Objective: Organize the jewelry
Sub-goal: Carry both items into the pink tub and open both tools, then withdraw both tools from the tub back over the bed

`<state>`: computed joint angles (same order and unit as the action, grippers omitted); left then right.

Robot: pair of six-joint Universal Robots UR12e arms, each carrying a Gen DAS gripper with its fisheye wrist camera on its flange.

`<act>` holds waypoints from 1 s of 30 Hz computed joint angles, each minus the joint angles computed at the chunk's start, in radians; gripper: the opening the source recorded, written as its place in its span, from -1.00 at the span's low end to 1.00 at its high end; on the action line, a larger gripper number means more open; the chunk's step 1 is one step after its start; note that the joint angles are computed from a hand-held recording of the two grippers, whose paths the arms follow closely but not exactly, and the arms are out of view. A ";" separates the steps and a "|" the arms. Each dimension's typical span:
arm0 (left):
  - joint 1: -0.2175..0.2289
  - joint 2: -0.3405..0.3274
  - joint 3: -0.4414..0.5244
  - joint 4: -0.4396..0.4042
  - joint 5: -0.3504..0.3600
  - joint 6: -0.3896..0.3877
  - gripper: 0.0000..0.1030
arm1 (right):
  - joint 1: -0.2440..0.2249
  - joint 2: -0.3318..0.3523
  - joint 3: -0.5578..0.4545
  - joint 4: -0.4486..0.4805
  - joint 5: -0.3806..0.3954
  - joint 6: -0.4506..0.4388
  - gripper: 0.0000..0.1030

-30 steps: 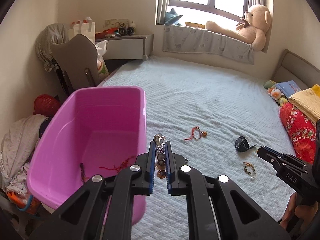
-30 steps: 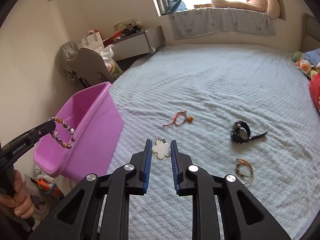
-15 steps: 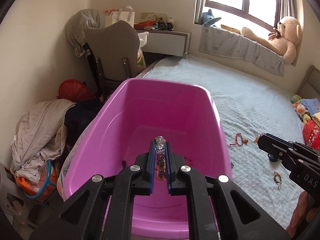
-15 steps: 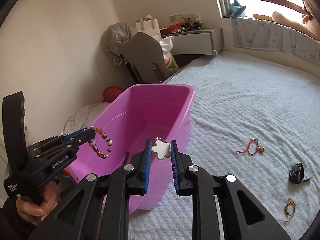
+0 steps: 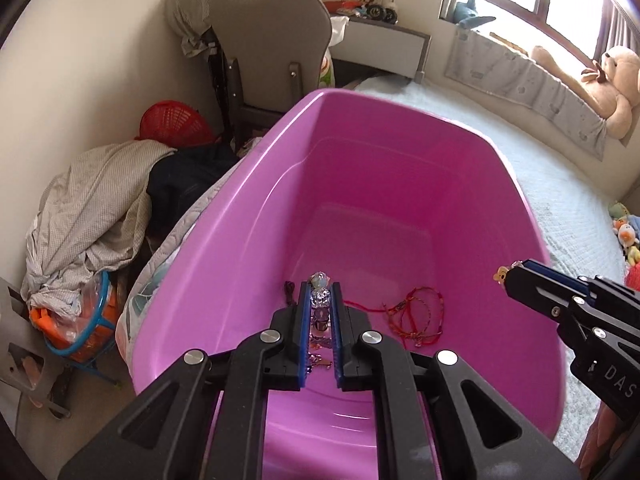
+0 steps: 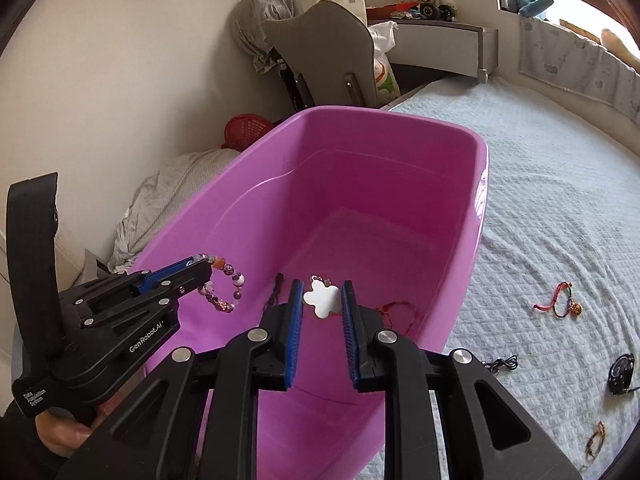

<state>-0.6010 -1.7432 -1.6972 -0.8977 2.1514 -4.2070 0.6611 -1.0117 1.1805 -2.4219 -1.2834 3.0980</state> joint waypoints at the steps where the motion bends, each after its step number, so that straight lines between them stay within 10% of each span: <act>1: 0.003 -0.001 0.000 -0.010 -0.007 -0.007 -0.81 | 0.002 0.001 0.000 0.000 -0.008 -0.003 -0.64; 5: 0.015 0.004 -0.010 -0.014 -0.035 -0.025 -0.80 | 0.007 0.006 -0.005 0.011 -0.035 -0.009 -0.62; 7: 0.013 0.006 -0.016 -0.013 -0.022 -0.033 -0.63 | 0.006 0.006 -0.004 0.003 -0.044 -0.002 -0.27; 11: -0.005 0.002 -0.004 -0.041 0.055 -0.057 0.69 | 0.002 -0.003 0.012 -0.027 -0.052 0.018 -0.09; 30: -0.033 -0.005 0.048 -0.140 0.105 -0.113 0.84 | -0.019 -0.037 0.058 -0.049 -0.024 0.069 0.10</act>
